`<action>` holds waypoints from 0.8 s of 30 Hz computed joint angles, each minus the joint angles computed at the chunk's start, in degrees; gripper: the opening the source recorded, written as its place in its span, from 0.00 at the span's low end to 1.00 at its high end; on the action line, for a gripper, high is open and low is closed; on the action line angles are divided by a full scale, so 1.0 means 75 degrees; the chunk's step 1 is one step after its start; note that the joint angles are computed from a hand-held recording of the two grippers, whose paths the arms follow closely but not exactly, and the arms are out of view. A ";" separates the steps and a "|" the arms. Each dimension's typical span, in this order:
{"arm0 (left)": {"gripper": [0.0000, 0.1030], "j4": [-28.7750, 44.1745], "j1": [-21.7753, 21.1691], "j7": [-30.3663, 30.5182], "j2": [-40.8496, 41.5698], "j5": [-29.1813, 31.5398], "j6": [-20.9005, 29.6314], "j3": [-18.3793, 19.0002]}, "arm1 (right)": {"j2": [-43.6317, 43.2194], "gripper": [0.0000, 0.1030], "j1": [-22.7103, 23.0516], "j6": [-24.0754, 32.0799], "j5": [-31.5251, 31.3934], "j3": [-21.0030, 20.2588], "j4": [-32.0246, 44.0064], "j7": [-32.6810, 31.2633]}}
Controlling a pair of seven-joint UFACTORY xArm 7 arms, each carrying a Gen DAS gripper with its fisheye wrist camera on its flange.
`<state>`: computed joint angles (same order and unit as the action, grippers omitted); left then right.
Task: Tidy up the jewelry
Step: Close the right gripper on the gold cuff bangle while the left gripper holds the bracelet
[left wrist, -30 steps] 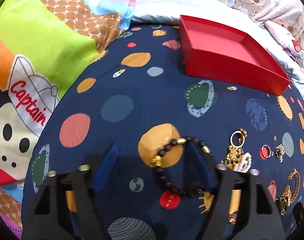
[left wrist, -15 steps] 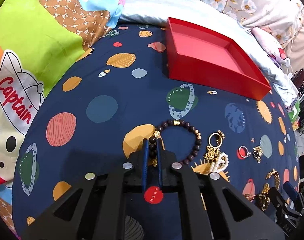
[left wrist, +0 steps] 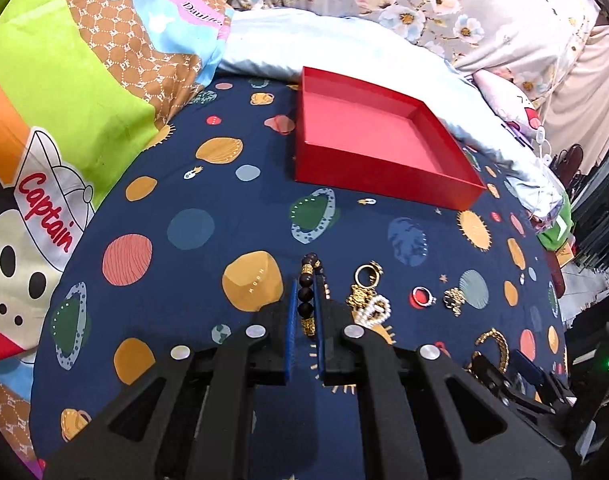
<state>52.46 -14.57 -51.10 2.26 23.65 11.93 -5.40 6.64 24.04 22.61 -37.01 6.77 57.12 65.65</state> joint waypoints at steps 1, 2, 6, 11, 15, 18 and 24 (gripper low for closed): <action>0.07 -0.0034 0.0000 0.0065 -0.0032 -0.0065 -0.0024 -0.0013 | -0.0018 0.69 -0.0030 -0.0086 0.0075 -0.0001 -0.0036 -0.0043; 0.07 -0.0053 -0.0005 0.0120 -0.0065 -0.0129 -0.0027 -0.0034 | -0.0041 0.68 -0.0054 -0.0139 0.0157 0.0001 -0.0072 -0.0086; 0.07 -0.0113 -0.0013 -0.0047 -0.0175 0.0099 -0.0010 -0.0074 | -0.0105 0.66 -0.0215 -0.0410 0.0746 0.0010 -0.0178 -0.0360; 0.07 -0.0150 0.0017 -0.0090 -0.0247 0.0157 0.0010 -0.0144 | 0.0134 0.68 0.0015 0.0200 0.0145 -0.0042 0.0219 -0.0224; 0.07 -0.0183 0.0042 -0.0095 -0.0276 0.0150 0.0019 -0.0169 | 0.0183 0.63 0.0268 0.0716 -0.0757 -0.0081 0.0331 0.0076; 0.07 -0.0182 0.0055 -0.0126 -0.0280 0.0190 0.0022 -0.0183 | 0.0060 0.54 0.0189 0.0686 -0.0764 -0.0044 0.0203 0.0095; 0.07 -0.0239 0.0082 0.0016 -0.0410 0.0092 -0.0075 -0.0214 | -0.0196 0.54 -0.0078 0.0247 -0.0082 0.0051 -0.0081 -0.0171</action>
<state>50.67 -13.95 -50.98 -0.81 24.34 11.36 -7.00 5.17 23.45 24.46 -37.62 7.15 56.52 64.37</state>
